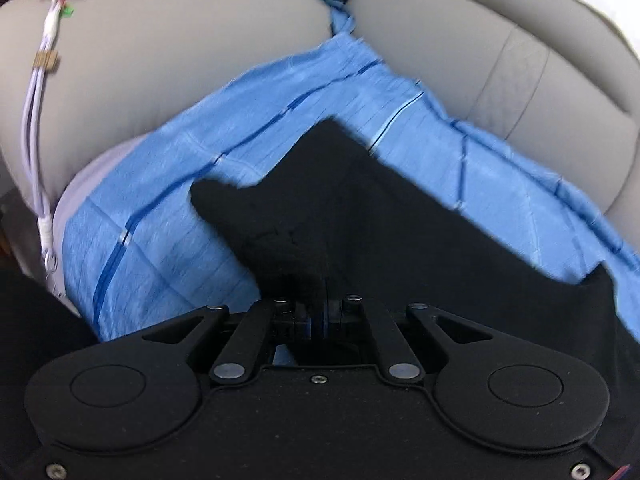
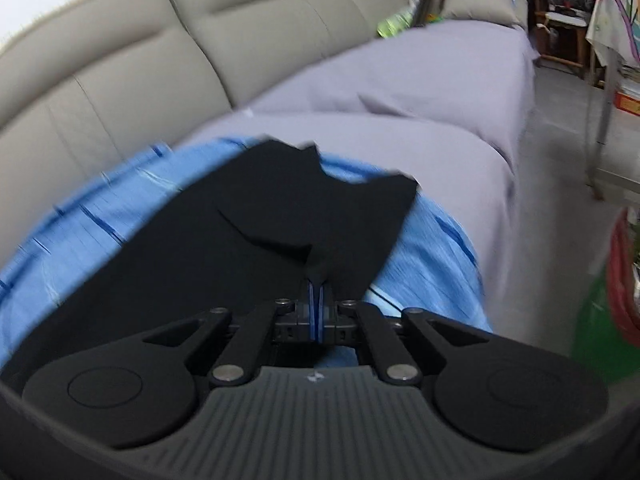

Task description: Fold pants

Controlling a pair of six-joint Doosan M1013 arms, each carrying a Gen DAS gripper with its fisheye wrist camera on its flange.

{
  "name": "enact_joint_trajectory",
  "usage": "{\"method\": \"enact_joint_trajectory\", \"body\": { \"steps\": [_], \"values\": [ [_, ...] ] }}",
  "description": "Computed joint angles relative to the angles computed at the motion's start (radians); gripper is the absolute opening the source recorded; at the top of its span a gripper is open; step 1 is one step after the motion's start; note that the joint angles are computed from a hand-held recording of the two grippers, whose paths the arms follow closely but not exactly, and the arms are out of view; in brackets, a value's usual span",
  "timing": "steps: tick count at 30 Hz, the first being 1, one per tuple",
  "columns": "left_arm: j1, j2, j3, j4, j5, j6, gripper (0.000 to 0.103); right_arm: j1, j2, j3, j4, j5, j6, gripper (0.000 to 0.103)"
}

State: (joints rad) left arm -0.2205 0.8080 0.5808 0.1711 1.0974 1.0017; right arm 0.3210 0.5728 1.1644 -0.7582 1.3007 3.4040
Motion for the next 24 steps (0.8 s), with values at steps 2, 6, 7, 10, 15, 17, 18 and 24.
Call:
{"method": "enact_joint_trajectory", "body": {
  "steps": [2, 6, 7, 10, 15, 17, 18, 24],
  "values": [
    [-0.007, -0.002, 0.011, 0.027, -0.008, 0.022, 0.005, -0.002, -0.003, 0.004, 0.017, 0.003, -0.006, 0.005],
    [-0.028, -0.009, 0.027, 0.089, 0.001, 0.097, 0.014, -0.01, -0.004, -0.01, 0.07, 0.018, -0.076, 0.039],
    [-0.03, -0.017, 0.038, 0.085, -0.007, 0.126, 0.026, -0.012, 0.003, -0.027, 0.08, 0.035, -0.102, 0.054],
    [-0.027, -0.042, 0.07, 0.041, -0.046, 0.144, 0.044, 0.002, 0.015, -0.06, 0.055, 0.062, -0.14, 0.068],
    [-0.026, -0.088, 0.12, 0.08, -0.091, 0.08, 0.047, 0.034, 0.068, -0.169, -0.004, 0.162, -0.228, 0.079],
    [-0.031, -0.107, 0.147, 0.128, -0.135, 0.06, 0.056, 0.05, 0.082, -0.201, -0.038, 0.146, -0.275, 0.085],
    [-0.035, -0.115, 0.16, 0.156, -0.157, 0.056, 0.064, 0.058, 0.091, -0.219, -0.055, 0.131, -0.306, 0.089],
    [-0.053, -0.151, 0.227, 0.309, -0.249, 0.036, 0.079, 0.09, 0.174, -0.36, -0.084, 0.013, -0.501, 0.093]
  ]
}}
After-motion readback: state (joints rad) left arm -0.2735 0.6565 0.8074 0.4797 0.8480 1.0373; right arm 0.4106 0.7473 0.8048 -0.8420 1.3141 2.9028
